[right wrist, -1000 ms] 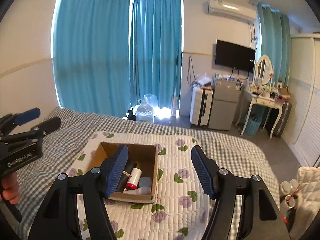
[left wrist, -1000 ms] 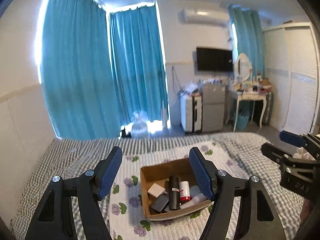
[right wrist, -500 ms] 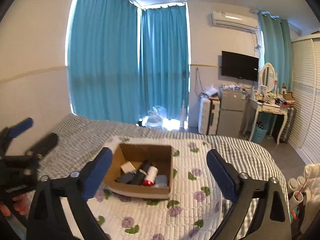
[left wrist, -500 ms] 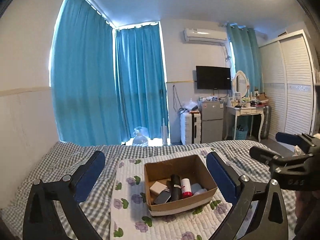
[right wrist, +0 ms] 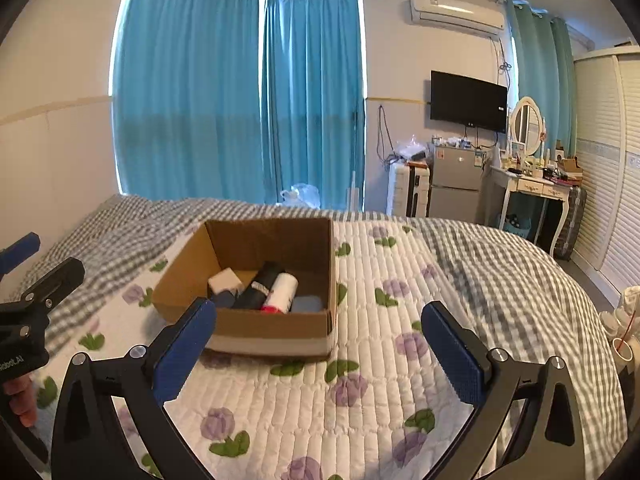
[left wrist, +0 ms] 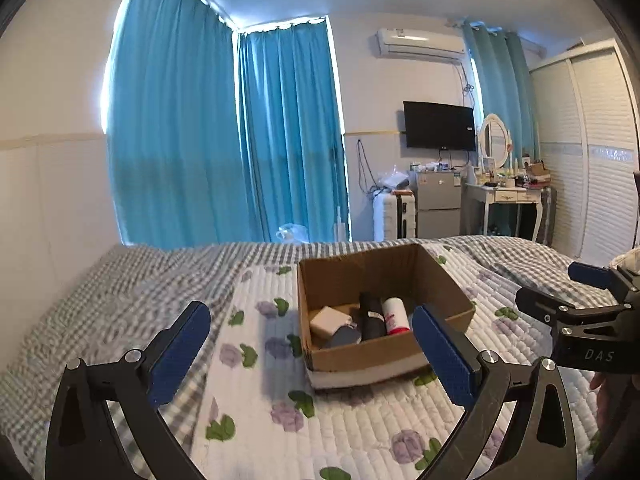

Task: Organize rigid objects

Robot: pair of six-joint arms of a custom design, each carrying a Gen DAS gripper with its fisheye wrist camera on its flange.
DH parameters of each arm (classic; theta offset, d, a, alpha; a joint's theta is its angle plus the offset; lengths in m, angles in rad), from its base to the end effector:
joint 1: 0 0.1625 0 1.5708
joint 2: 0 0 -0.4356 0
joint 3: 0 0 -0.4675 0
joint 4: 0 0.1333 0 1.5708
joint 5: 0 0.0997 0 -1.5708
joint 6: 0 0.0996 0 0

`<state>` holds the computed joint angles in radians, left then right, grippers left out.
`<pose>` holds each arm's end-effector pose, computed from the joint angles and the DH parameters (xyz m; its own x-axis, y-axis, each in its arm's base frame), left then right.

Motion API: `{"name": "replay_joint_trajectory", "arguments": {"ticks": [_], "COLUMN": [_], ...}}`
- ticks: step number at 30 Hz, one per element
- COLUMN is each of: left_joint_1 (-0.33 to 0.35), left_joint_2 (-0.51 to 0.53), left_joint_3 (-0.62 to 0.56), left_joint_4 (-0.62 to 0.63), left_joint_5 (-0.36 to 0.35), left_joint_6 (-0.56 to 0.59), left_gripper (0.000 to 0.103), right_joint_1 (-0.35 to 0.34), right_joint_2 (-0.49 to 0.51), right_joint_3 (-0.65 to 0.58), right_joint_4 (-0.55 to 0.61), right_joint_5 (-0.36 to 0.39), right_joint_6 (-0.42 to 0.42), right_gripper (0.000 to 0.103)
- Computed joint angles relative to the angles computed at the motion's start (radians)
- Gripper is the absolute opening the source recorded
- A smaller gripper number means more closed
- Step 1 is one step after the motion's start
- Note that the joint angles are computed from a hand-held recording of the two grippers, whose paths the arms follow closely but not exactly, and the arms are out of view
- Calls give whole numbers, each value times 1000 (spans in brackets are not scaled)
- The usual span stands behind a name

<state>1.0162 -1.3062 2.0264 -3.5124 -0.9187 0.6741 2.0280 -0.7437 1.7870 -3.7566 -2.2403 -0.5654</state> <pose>-0.1375 -0.5899 0.3412 -0.6500 0.1300 -0.7488 0.7500 0.2687 -0.6044 0.3592 -0.5682 0.1117 -0.7063 -0.0642 0.7050 -0.6653 0.4006 -0.6300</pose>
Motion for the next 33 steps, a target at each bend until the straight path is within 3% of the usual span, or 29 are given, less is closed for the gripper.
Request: {"name": "replay_joint_trajectory", "arguments": {"ticks": [3,33], "left_joint_1": [10,20], "left_joint_2": [-14,-13], "left_joint_3": [8,8], "left_joint_4": [33,82], "left_joint_5": [-19,-1], "left_joint_6": [-51,-87], "left_gripper": [103,103], "right_joint_1": [-5,-8], "right_joint_2": [5,34], "right_joint_3": [6,-5], "right_joint_4": [-5,-13], "right_joint_5": [0,-24], "right_joint_6": [0,-12], "right_gripper": [103,103]}}
